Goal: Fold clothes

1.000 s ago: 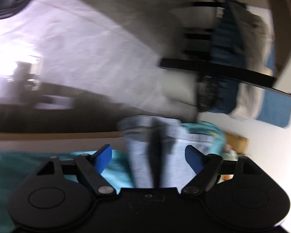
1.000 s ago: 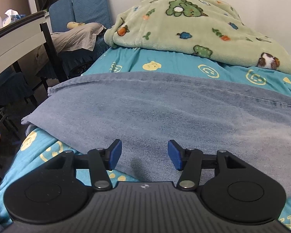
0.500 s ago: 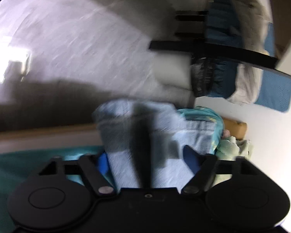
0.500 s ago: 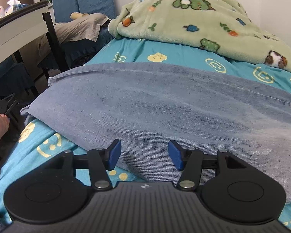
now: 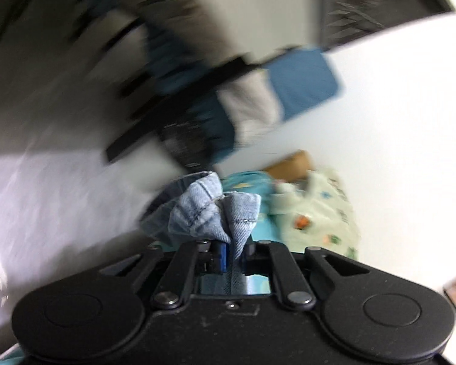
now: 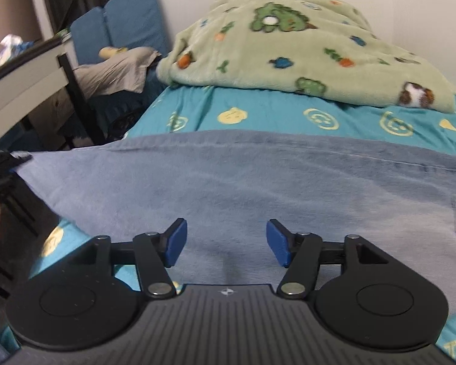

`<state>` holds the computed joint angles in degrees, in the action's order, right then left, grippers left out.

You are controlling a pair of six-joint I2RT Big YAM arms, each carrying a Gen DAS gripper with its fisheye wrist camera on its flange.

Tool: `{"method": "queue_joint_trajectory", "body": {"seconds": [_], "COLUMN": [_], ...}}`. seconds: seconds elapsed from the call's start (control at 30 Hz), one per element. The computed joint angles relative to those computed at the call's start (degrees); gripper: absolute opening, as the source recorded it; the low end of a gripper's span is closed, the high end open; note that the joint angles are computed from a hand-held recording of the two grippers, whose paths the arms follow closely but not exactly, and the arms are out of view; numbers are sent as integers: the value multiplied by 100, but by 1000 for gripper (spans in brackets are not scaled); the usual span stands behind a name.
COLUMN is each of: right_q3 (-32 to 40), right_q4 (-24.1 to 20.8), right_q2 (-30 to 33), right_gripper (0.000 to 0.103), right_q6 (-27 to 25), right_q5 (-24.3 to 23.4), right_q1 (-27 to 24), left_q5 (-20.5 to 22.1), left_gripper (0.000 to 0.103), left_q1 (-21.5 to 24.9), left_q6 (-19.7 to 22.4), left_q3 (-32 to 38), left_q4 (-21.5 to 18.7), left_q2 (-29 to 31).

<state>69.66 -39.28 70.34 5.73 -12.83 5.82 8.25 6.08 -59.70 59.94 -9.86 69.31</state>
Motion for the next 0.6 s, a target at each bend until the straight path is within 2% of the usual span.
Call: {"method": "queue_joint_trajectory", "body": {"seconds": [0.07, 0.3, 0.47, 0.6], "right_q3": [55, 284, 409, 428], "right_q4": [-75, -84, 228, 415], "right_q2": [-1, 45, 64, 65], "right_gripper": [61, 61, 61, 61], "right_q6": [109, 508, 1084, 1469], "right_q5": [-128, -674, -1341, -1609], "right_q1": [-164, -866, -1467, -1810], "left_q5": [-38, -858, -1361, -1599], "left_gripper": [5, 5, 5, 5], "left_q1": [-264, -1581, -2592, -3251], "left_q6": [452, 1596, 1792, 2052], "left_q3": [246, 1472, 2136, 2535], "left_q4": [-15, -809, -1138, -1234], "left_q2": [-55, 91, 405, 713]}}
